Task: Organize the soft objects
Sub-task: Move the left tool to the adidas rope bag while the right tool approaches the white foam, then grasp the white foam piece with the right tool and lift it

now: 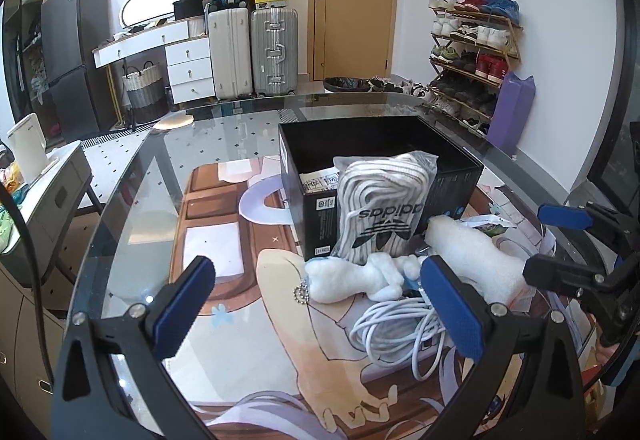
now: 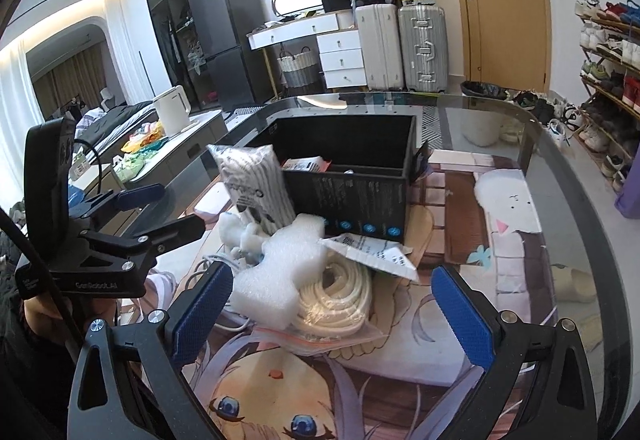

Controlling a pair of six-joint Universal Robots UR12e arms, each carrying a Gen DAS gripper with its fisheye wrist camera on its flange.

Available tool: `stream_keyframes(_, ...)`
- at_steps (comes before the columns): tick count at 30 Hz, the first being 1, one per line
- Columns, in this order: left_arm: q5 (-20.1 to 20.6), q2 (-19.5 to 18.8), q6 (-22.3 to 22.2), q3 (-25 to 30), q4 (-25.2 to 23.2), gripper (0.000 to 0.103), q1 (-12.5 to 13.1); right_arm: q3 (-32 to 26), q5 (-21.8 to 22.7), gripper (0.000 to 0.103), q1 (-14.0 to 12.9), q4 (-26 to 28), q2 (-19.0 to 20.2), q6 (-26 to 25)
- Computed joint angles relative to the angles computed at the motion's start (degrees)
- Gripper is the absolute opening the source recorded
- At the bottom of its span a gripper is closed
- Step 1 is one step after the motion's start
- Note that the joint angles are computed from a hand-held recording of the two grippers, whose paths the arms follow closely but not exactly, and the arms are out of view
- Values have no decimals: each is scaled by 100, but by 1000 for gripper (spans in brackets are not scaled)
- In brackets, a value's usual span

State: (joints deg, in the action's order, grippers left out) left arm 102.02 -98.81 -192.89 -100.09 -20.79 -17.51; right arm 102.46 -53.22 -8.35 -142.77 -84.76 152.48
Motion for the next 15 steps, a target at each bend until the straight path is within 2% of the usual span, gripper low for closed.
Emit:
stream_keyframes(8,-78,21,-8,-47,-20,103,23,-61,142,92,75,380,44,-219)
stream_keyframes(15,-109,30,-5,-67,-33,103,39,-136,153,84,149,571,121,-195)
